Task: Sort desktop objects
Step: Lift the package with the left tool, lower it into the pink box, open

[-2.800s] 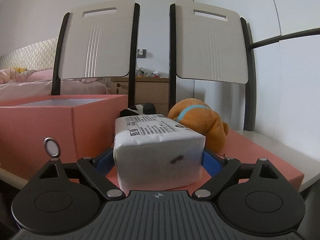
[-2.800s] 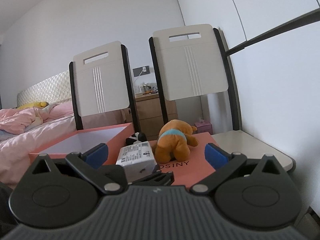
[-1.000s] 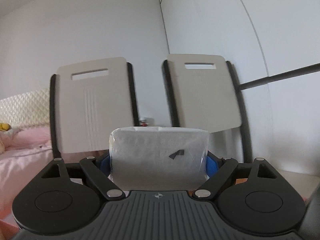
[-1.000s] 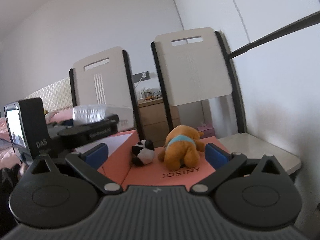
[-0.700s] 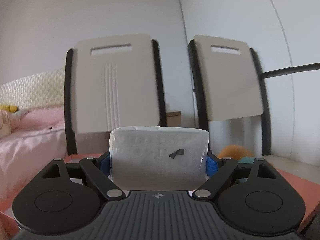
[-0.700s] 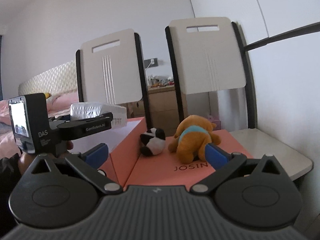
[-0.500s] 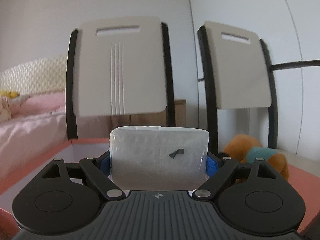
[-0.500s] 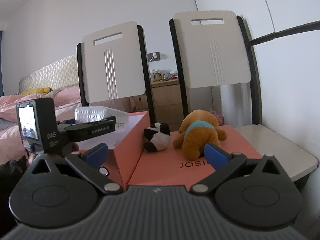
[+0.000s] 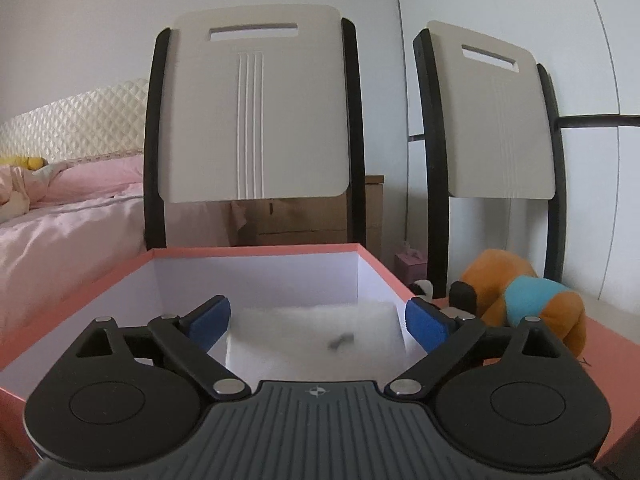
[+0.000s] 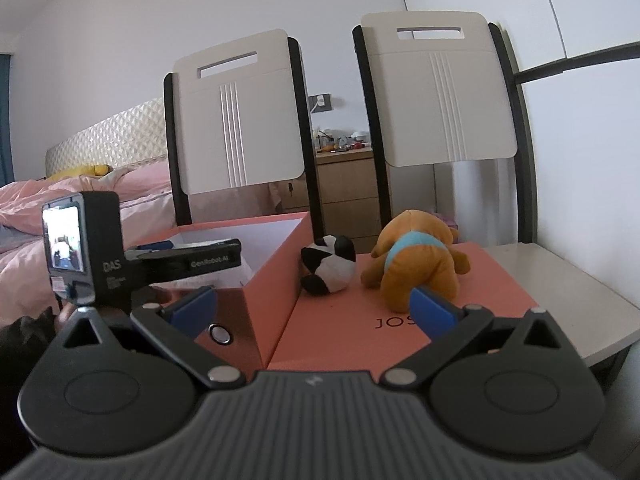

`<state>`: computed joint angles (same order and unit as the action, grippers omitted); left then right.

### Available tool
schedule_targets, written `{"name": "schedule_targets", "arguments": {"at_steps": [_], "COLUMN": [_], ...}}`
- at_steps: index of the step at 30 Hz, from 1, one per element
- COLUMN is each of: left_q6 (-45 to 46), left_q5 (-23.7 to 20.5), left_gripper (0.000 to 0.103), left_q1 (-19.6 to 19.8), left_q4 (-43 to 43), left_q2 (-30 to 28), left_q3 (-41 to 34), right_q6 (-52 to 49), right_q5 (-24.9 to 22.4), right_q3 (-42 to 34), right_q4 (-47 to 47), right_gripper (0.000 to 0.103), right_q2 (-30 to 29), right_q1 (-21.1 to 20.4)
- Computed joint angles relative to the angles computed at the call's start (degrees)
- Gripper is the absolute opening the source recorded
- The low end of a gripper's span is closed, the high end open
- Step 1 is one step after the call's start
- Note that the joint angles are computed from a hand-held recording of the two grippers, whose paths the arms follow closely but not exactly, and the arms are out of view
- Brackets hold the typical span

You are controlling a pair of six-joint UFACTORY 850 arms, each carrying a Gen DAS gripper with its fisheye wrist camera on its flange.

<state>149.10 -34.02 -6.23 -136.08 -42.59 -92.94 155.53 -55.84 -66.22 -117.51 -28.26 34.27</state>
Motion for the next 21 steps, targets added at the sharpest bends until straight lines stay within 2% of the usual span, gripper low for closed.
{"name": "schedule_targets", "arguments": {"at_steps": [12, 21], "left_q6": [-0.31, -1.50], "left_q5": [-6.06, -7.85], "left_gripper": [0.103, 0.103], "left_q1": [2.83, 5.55], "left_q4": [2.75, 4.28], "left_q2": [6.29, 8.65], "left_q3": [8.27, 11.93], "right_q6": [-2.23, -4.35], "right_q5": [-0.66, -1.94], "right_q3": [-1.65, -3.58], "right_q4": [1.29, 3.12], "right_gripper": [0.103, 0.103], "right_q2": [-1.24, -2.62], "right_q1": [0.67, 1.27]}}
